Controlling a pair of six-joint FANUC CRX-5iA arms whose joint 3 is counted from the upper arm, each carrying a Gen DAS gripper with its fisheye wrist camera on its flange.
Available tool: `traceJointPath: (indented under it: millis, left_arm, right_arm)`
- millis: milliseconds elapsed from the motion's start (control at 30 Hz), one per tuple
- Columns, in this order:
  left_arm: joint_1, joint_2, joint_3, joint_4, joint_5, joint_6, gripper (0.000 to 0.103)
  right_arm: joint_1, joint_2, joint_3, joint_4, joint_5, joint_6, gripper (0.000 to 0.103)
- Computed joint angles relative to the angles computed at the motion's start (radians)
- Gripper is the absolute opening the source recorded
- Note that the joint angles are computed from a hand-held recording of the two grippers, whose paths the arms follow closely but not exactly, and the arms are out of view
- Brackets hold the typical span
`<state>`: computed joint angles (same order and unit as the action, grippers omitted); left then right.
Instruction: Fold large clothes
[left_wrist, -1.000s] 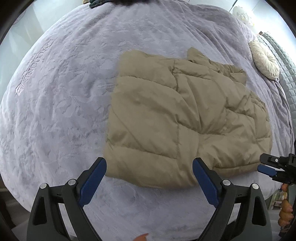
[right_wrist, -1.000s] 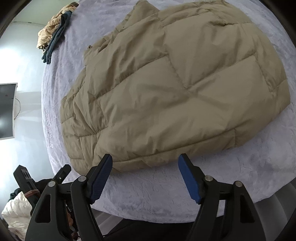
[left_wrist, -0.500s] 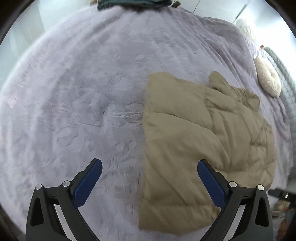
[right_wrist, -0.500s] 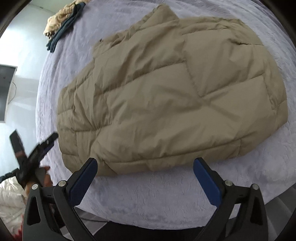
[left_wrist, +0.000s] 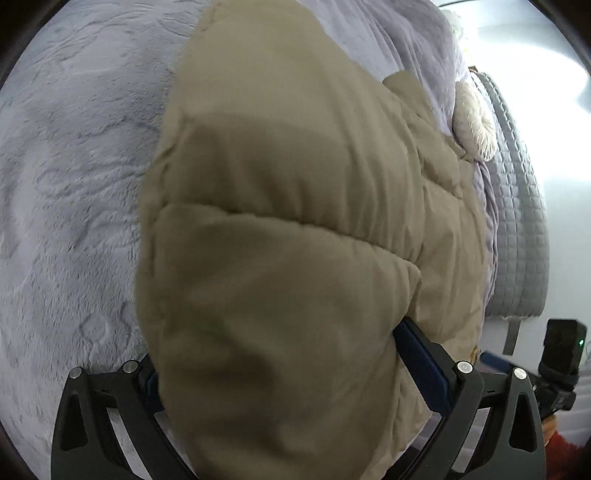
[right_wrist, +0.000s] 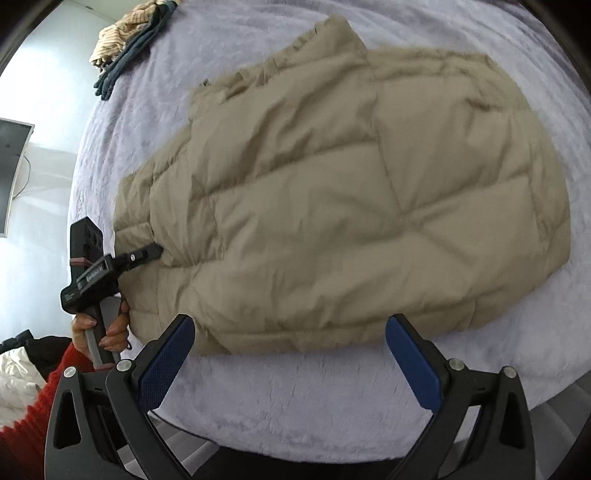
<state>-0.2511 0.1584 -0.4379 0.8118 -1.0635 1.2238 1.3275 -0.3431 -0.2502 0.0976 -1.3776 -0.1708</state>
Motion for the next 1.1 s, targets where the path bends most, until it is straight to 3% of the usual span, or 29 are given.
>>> traceJointPath:
  millis: [33, 67, 100, 133, 200, 233, 467, 667, 900, 1100]
  left_arm:
    - [0.000, -0.003, 0.003, -0.006, -0.002, -0.005, 0.083]
    - [0.002, -0.005, -0.009, 0.032, -0.014, -0.047, 0.055]
    - [0.004, -0.005, -0.022, 0.076, -0.024, -0.074, 0.035]
    - [0.002, -0.014, -0.037, 0.114, -0.026, -0.088, 0.031]
    - [-0.011, -0.031, -0.029, 0.098, -0.013, -0.071, 0.024]
    - [-0.018, -0.039, -0.018, 0.080, -0.011, -0.050, 0.024]
    - [-0.056, -0.094, 0.077, 0.011, -0.038, 0.124, 0.021]
    - [-0.161, -0.060, 0.338, -0.106, -0.123, 0.303, 0.021]
    - [-0.339, 0.123, 0.716, -0.186, -0.211, 0.513, 0.021]
    - [-0.451, 0.346, 1.093, -0.295, -0.364, 0.644, 0.021]
  right_arm:
    - [-0.001, 0.005, 0.002, 0.012, -0.006, 0.006, 0.103]
    - [-0.005, 0.013, 0.008, 0.026, -0.020, 0.022, 0.103]
    - [-0.006, 0.023, 0.014, 0.043, -0.038, 0.034, 0.102]
    - [-0.007, 0.040, 0.022, 0.070, -0.068, 0.056, 0.097]
    - [-0.017, 0.067, 0.033, 0.100, -0.109, 0.107, 0.049]
    - [-0.033, 0.087, 0.040, 0.105, -0.134, 0.140, 0.020]
    - [-0.108, 0.005, -0.136, 0.164, 0.105, 0.135, 0.016]
    - [-0.195, -0.031, -0.234, 0.109, 0.283, 0.149, 0.016]
    - [-0.265, -0.080, -0.319, 0.034, 0.435, 0.180, 0.012]
    - [-0.296, -0.152, -0.417, -0.001, 0.575, 0.134, 0.006]
